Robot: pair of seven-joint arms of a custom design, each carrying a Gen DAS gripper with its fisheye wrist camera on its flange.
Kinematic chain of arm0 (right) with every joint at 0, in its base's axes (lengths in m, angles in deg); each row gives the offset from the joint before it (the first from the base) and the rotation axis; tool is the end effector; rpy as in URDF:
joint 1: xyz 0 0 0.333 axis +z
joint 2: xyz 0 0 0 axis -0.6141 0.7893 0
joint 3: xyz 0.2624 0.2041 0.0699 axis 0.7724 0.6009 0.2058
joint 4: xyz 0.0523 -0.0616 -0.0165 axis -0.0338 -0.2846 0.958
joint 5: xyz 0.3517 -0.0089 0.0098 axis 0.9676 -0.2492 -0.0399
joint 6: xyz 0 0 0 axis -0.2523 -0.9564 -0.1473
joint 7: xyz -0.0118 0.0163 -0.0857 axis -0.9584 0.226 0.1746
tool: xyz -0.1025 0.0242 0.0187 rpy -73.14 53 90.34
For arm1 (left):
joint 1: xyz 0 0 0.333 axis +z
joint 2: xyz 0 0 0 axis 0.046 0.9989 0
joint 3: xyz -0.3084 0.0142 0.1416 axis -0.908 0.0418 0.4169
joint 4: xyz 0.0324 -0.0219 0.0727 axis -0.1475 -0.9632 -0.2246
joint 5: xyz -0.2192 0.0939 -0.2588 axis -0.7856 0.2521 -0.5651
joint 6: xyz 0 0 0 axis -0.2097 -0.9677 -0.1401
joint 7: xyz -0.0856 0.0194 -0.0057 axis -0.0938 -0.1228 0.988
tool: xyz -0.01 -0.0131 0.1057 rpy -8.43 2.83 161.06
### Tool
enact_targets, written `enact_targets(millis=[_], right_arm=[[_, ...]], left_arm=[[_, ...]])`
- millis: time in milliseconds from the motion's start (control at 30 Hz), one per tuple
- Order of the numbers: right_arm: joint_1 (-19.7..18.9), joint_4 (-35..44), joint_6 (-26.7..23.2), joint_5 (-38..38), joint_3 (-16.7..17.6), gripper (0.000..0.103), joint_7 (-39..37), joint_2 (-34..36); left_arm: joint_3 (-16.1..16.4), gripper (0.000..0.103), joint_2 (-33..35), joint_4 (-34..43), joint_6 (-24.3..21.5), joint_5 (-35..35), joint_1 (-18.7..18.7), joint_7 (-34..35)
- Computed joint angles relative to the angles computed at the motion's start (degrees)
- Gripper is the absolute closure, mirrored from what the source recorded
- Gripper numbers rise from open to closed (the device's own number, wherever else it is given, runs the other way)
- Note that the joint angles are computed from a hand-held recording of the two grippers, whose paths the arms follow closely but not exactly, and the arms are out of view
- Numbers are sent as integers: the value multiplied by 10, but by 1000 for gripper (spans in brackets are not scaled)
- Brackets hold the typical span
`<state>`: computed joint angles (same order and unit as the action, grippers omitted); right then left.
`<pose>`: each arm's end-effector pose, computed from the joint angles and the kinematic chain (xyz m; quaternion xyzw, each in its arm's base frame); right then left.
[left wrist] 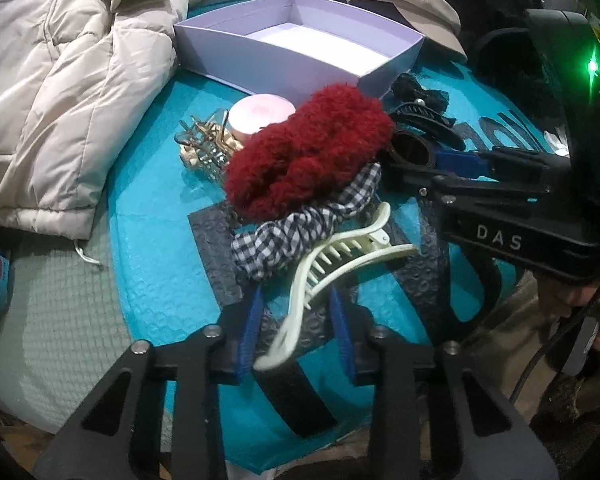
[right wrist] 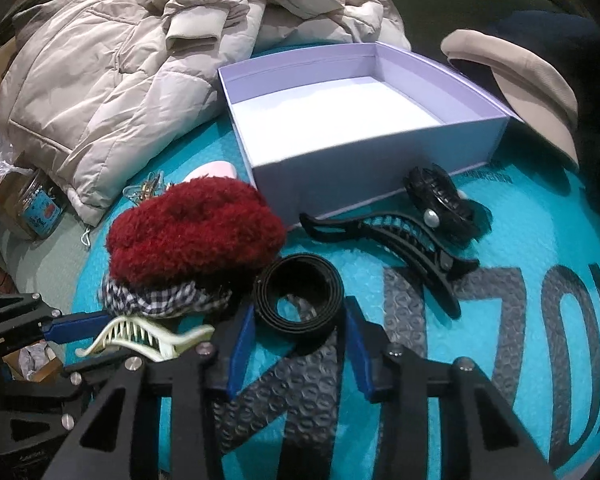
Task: Organize objects
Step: 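Grasp the cream claw clip with the left tool while the right tool grasps the black hair tie, then lift the cream clip and black hair tie and carry both into the lavender box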
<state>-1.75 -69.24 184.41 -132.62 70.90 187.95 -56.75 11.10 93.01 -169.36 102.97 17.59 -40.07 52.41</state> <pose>0.4696 0.3354 0.3261 -0.7282 0.6204 -0.1415 0.2547 0.4407 -0.4776 0.3453 -0.5416 0.8060 -0.2197 0.0939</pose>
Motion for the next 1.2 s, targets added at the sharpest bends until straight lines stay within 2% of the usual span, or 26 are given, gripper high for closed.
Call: enact_targets(millis=[200,433,567,633,700,900,1033,1200], right_arm=[[0,-26,-19,-5,5,61,21,-24],[0,-53,-26,-85,5,61,104,-52],[-6,-66,-35,-145,11,61,168,-71],[-16,-73,-38,-160,20,61,186,-77],[-27,-78,-42,-169,32,61,197,-80],[-58,-79,-42,-222,60,61,248,-83],[-74,-66,-33,-252,71,59,273,-73],[-86,-54,-18,-228,76,53,245,-55]], left_arm=[[-10,81,-10,-14,6,-3,5,9],[-20,81,-22,-33,22,-24,3,19],[2,80,-18,-23,10,-4,-23,0],[12,78,-13,-13,4,17,-33,-12],[17,69,-7,-1,-5,35,-39,-22],[13,60,9,18,-2,44,-30,-39],[12,59,17,27,6,38,-26,-42],[17,59,29,42,11,35,-32,-33]])
